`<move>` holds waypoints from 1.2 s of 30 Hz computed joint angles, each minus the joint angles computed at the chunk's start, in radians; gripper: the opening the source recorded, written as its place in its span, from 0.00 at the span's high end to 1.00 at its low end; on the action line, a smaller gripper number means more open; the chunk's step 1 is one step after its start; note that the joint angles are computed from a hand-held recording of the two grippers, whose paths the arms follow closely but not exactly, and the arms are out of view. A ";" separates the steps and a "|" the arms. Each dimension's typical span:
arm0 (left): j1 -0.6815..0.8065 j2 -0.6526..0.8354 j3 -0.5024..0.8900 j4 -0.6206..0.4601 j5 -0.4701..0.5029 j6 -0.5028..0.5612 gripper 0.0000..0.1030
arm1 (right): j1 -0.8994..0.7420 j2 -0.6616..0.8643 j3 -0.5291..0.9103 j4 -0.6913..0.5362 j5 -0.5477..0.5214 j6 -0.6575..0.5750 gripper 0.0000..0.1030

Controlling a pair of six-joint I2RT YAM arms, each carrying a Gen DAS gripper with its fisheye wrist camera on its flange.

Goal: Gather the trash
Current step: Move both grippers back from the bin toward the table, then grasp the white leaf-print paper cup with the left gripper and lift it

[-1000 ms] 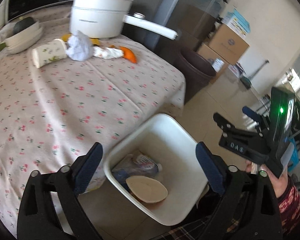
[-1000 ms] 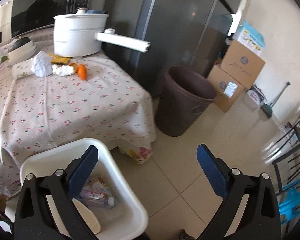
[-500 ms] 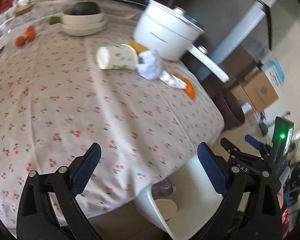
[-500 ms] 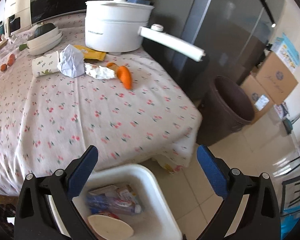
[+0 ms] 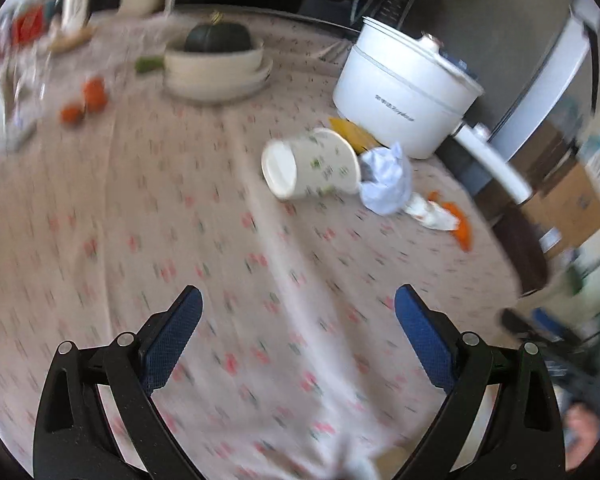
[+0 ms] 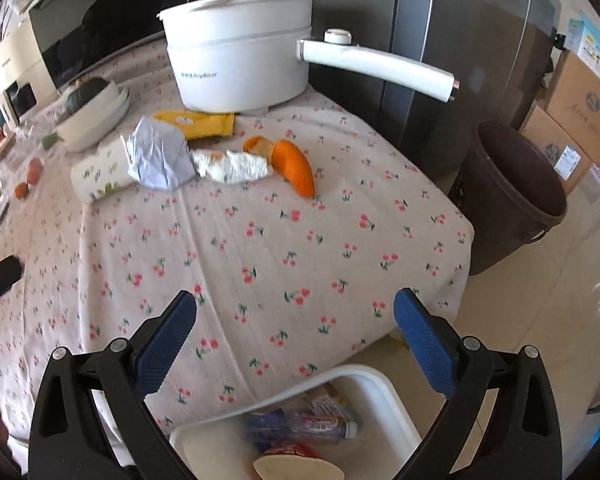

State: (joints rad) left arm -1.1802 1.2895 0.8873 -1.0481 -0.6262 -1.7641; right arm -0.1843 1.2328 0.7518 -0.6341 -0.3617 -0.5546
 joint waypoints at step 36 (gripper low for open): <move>0.242 -0.236 -0.242 0.338 0.146 0.294 0.41 | 0.085 0.084 0.011 0.133 0.046 0.027 0.07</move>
